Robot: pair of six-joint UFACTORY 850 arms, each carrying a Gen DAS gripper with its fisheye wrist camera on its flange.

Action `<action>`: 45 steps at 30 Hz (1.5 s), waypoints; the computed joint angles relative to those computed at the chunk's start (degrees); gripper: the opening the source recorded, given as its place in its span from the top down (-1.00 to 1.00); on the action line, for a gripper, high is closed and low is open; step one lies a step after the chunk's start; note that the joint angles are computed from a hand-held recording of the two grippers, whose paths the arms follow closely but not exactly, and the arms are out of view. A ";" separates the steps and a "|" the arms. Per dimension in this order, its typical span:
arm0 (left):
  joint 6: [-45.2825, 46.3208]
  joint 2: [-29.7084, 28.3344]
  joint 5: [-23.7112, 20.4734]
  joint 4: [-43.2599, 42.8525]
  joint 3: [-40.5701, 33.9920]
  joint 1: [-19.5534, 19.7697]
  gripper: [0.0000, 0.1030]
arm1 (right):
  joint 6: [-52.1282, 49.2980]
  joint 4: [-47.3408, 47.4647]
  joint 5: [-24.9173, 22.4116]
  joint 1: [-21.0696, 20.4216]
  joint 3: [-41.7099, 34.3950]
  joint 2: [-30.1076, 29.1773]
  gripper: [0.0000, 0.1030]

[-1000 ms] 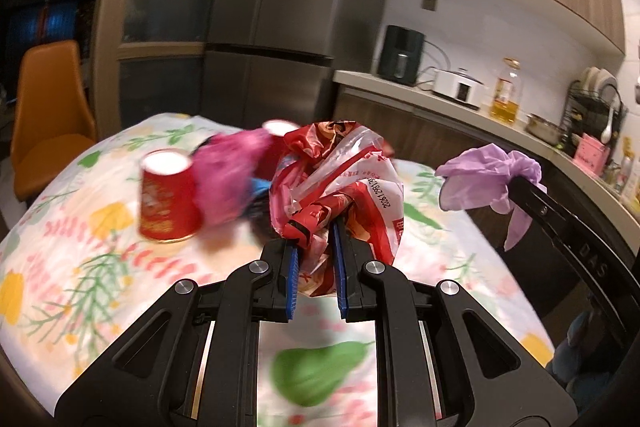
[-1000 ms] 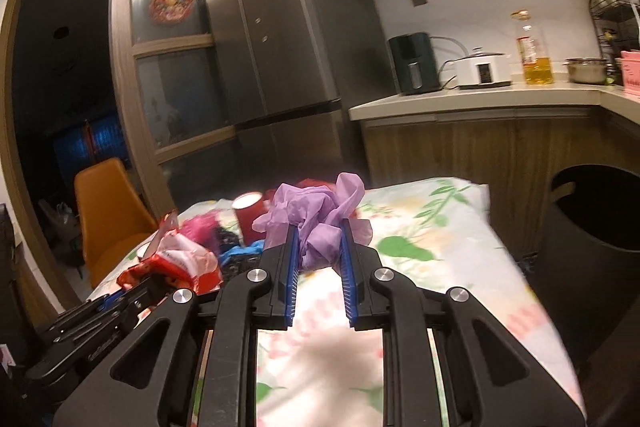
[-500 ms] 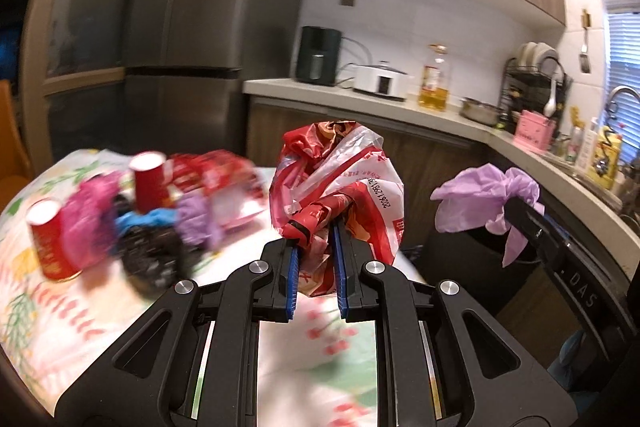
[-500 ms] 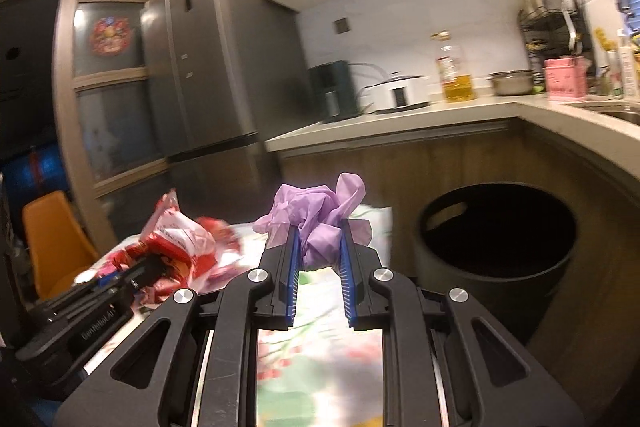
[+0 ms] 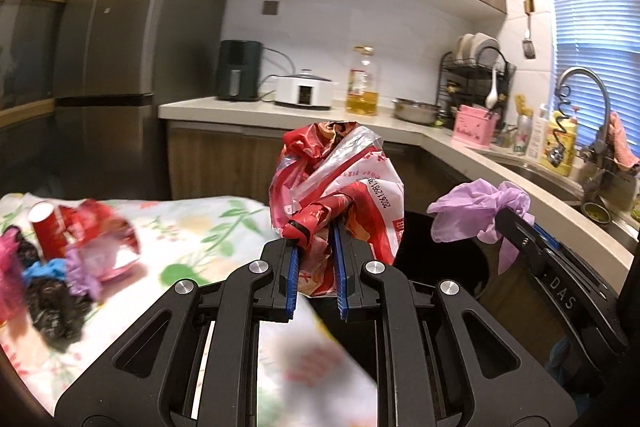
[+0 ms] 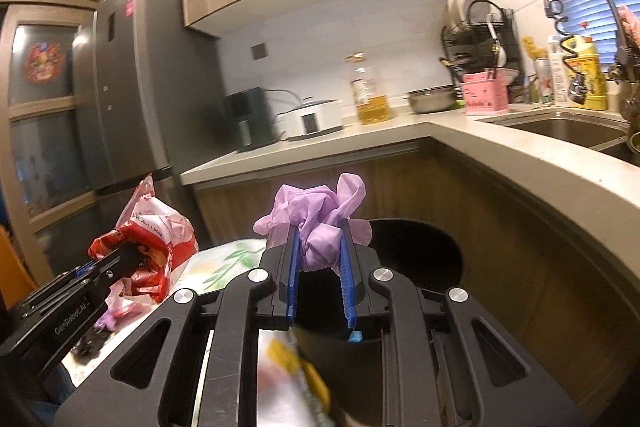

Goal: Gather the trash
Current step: 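Carry the printed bag and purple bag over the bin and release both, then move both open tools back to the trash pile on the table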

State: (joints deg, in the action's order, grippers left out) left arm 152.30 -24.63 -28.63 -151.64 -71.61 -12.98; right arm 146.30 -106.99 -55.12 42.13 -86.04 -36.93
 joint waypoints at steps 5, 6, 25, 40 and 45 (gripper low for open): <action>-1.63 -2.37 -0.12 2.20 -3.26 -1.71 0.73 | 0.02 0.74 -1.01 -0.92 1.10 0.66 0.64; -1.42 -2.82 -0.09 2.07 -3.83 -2.03 0.73 | -0.03 0.91 -1.18 -1.09 1.27 0.72 0.64; -9.77 -9.69 2.62 10.23 -12.29 -3.81 0.72 | -1.79 1.94 0.72 -3.69 -0.05 -0.05 0.60; -13.97 -12.61 3.04 14.38 -15.84 -4.07 0.49 | -0.26 1.23 1.14 -4.91 -0.04 -0.34 0.09; -14.30 -13.14 2.21 14.33 -15.91 -3.80 -0.08 | 0.67 1.90 0.51 -4.93 1.15 0.43 -0.02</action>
